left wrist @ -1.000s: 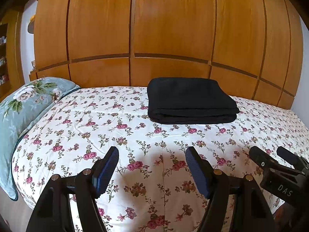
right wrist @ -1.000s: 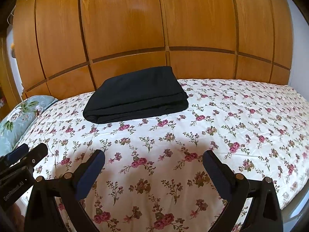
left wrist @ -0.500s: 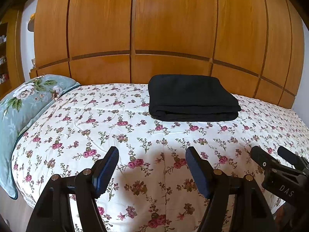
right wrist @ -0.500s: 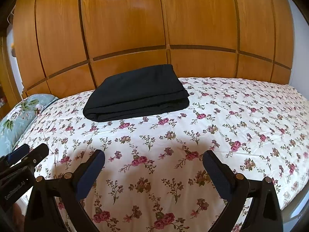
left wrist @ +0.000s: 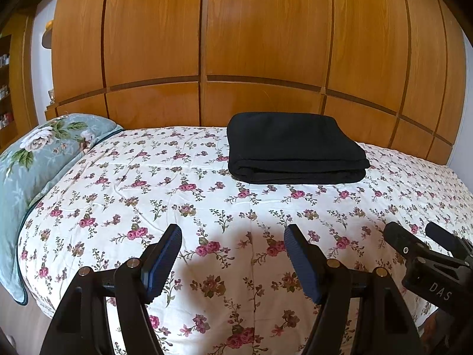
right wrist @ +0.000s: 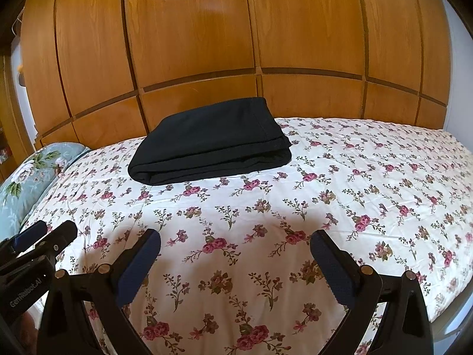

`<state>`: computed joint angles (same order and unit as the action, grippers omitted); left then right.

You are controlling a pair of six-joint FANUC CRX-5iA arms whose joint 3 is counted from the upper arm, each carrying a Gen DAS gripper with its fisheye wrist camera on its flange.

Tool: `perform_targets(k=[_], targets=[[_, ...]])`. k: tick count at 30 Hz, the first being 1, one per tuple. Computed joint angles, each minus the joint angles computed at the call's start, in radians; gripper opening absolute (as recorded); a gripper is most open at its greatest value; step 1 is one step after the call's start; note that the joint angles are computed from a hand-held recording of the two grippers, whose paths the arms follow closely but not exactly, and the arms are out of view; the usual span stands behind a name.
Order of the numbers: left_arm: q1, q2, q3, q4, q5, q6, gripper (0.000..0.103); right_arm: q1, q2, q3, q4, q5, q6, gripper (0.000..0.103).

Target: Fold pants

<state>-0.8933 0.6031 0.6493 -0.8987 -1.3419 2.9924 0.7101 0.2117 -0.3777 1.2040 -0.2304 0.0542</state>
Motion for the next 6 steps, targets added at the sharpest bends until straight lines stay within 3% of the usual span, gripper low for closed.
perform_targets(k=[6], targets=[[0.005,0.000,-0.005,0.010,0.003,-0.002,0.073,0.001,0.002,0.001,-0.013,0.000,0.007,0.101]])
